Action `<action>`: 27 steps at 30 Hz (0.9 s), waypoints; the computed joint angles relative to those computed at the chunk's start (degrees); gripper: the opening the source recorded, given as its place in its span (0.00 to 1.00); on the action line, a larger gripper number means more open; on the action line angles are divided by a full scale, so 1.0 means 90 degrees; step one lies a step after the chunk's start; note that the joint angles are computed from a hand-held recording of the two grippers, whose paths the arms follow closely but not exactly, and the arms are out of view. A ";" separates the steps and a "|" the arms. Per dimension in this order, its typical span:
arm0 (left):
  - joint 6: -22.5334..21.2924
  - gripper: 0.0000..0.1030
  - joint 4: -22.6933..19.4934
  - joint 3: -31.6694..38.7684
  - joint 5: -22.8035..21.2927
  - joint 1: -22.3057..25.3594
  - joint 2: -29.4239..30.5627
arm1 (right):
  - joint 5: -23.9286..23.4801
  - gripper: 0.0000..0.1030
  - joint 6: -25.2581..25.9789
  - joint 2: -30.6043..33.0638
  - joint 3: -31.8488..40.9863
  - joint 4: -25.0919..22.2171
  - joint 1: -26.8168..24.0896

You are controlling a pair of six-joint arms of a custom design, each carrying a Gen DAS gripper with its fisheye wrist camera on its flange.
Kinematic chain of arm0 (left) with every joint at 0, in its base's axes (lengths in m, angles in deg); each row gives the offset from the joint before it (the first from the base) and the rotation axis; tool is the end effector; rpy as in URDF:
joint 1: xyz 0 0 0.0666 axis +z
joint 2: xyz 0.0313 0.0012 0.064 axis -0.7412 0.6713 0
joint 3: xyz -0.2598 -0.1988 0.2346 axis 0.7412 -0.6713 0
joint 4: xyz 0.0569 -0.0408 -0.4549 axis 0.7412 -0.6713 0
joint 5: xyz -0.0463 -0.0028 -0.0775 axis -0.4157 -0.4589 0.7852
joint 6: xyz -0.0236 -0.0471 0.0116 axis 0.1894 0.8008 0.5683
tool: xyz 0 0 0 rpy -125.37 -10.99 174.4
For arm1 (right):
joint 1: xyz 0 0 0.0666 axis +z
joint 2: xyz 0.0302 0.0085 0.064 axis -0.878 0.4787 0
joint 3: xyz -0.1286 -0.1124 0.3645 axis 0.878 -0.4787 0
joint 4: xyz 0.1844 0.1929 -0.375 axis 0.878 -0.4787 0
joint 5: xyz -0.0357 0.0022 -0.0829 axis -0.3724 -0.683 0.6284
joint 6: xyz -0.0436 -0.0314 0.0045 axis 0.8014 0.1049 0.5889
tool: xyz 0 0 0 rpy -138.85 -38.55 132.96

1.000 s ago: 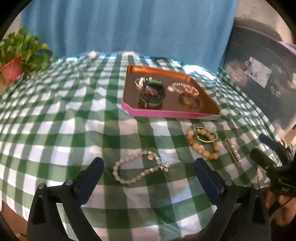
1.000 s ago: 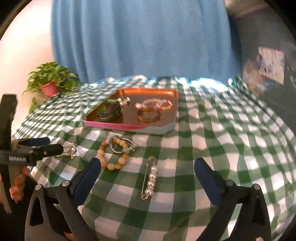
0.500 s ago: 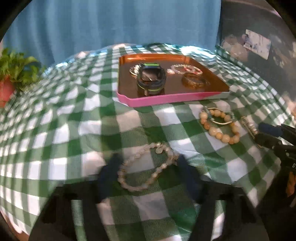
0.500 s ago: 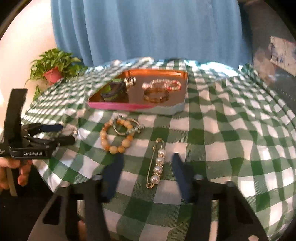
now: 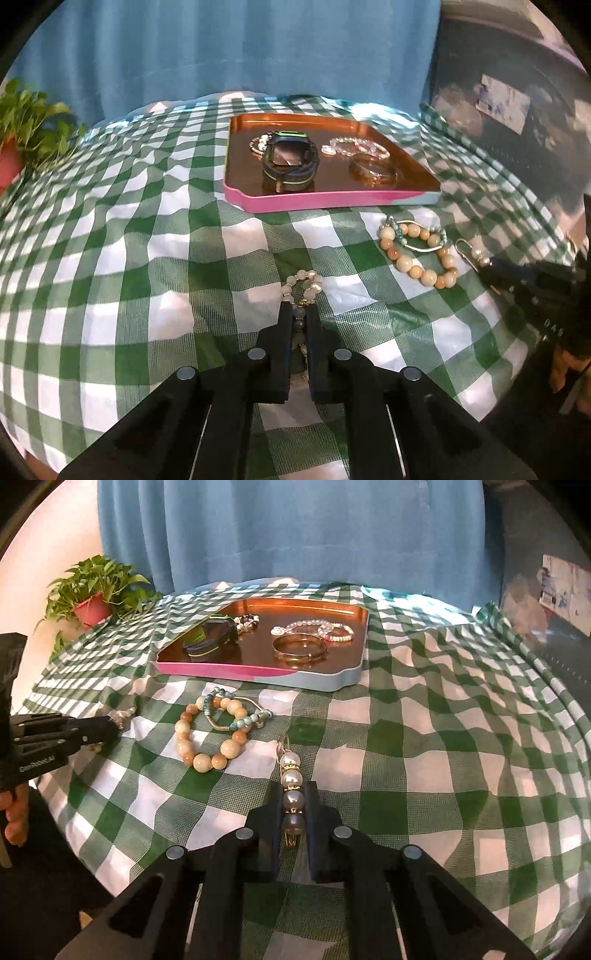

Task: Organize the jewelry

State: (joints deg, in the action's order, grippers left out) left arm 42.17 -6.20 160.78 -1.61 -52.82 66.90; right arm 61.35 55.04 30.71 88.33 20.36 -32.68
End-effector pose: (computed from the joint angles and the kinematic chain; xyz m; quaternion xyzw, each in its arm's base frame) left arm 0.6239 -0.0681 0.4705 0.2357 0.9057 -0.1470 0.3201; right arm 0.5258 0.2733 0.4591 0.0171 0.9291 -0.0064 0.3693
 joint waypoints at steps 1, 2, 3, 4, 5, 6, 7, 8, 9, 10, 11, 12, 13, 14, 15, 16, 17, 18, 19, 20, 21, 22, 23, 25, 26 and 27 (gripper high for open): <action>-0.0036 0.08 0.0053 -0.0034 -0.0111 -0.0035 -0.0028 | 0.0080 0.09 0.0026 0.0023 0.0023 -0.0022 0.0021; -0.0107 0.08 0.0089 -0.0050 -0.0203 -0.0066 -0.0041 | 0.0129 0.09 0.0036 0.0036 0.0039 -0.0039 0.0034; -0.0129 0.07 0.0095 -0.0049 -0.0245 -0.0083 -0.0041 | 0.0144 0.09 0.0047 0.0039 0.0039 -0.0037 0.0034; -0.0116 0.06 0.0045 0.0000 -0.0248 -0.0092 -0.0010 | 0.0144 0.09 0.0065 0.0039 0.0040 -0.0039 0.0033; -0.0091 0.06 -0.0037 0.0072 -0.0239 -0.0091 0.0033 | 0.0110 0.09 0.0066 0.0034 0.0041 -0.0042 0.0021; -0.0067 0.06 -0.0148 0.0160 -0.0239 -0.0090 0.0084 | 0.0066 0.09 0.0052 0.0024 0.0033 -0.0036 0.0009; 0.0001 0.06 -0.0313 0.0280 -0.0253 -0.0096 0.0149 | 0.0005 0.09 0.0038 0.0012 0.0025 -0.0026 -0.0009; 0.0070 0.06 -0.0445 0.0366 -0.0222 -0.0095 0.0190 | -0.0023 0.09 0.0029 0.0007 0.0018 -0.0018 -0.0013; 0.0132 0.06 -0.0492 0.0400 -0.0198 -0.0099 0.0200 | -0.0052 0.09 0.0023 -0.0008 0.0005 -0.0009 -0.0022; 0.0244 0.06 -0.0517 0.0415 -0.0167 -0.0100 0.0182 | -0.0083 0.09 0.0014 -0.0029 -0.0018 0.0011 -0.0024; 0.0387 0.06 -0.0567 0.0438 -0.0065 -0.0100 0.0152 | -0.0151 0.09 0.0003 -0.0061 -0.0045 0.0039 -0.0028; 0.0453 0.06 -0.0593 0.0441 -0.0007 -0.0105 0.0127 | -0.0180 0.09 0.0004 -0.0105 -0.0082 0.0091 -0.0019; 0.0529 0.06 -0.0658 0.0473 0.0079 -0.0122 0.0098 | -0.0165 0.09 0.0008 -0.0149 -0.0116 0.0143 0.0004; 0.0546 0.06 -0.0683 0.0485 0.0098 -0.0142 0.0068 | -0.0120 0.09 0.0024 -0.0201 -0.0142 0.0196 0.0029; 0.0547 0.06 -0.0710 0.0508 0.0097 -0.0168 0.0051 | -0.0093 0.09 0.0032 -0.0235 -0.0155 0.0227 0.0046; 0.0529 0.06 -0.0756 0.0550 0.0130 -0.0195 0.0037 | -0.0083 0.09 0.0025 -0.0286 -0.0181 0.0266 0.0056; 0.0509 0.06 -0.0800 0.0600 0.0199 -0.0221 0.0021 | -0.0103 0.09 -0.0021 -0.0341 -0.0211 0.0303 0.0054; 0.0507 0.06 -0.0824 0.0655 0.0248 -0.0236 0.0016 | -0.0156 0.09 -0.0082 -0.0384 -0.0234 0.0336 0.0045; 0.0506 0.06 -0.0871 0.0760 0.0307 -0.0253 0.0035 | -0.0244 0.09 -0.0155 -0.0459 -0.0275 0.0397 0.0021; 0.0527 0.06 -0.0921 0.0890 0.0384 -0.0269 0.0058 | -0.0304 0.09 -0.0174 -0.0545 -0.0310 0.0457 0.0005; 0.0548 0.06 -0.0938 0.0993 0.0458 -0.0276 0.0075 | -0.0315 0.09 -0.0161 -0.0615 -0.0333 0.0499 -0.0006; 0.0555 0.06 -0.0960 0.1120 0.0553 -0.0284 0.0099 | -0.0370 0.09 -0.0197 -0.0710 -0.0367 0.0566 -0.0031; 0.0535 0.06 -0.0999 0.1278 0.0653 -0.0299 0.0130 | -0.0533 0.09 -0.0288 -0.0803 -0.0394 0.0641 -0.0082; 0.0527 0.06 -0.0985 0.1484 0.0742 -0.0326 0.0151 | -0.0693 0.09 -0.0395 -0.0887 -0.0373 0.0683 -0.0146; 0.0521 0.06 -0.0986 0.1599 0.0784 -0.0344 0.0169 | -0.0750 0.09 -0.0428 -0.0915 -0.0343 0.0693 -0.0177; 0.0468 0.06 -0.1029 0.1725 0.0821 -0.0367 0.0201 | -0.0813 0.09 -0.0449 -0.0934 -0.0318 0.0706 -0.0201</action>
State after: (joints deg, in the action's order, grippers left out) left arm 46.38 -15.46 176.31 5.79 -56.13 68.71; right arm 54.03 51.00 22.31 85.46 26.71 -34.49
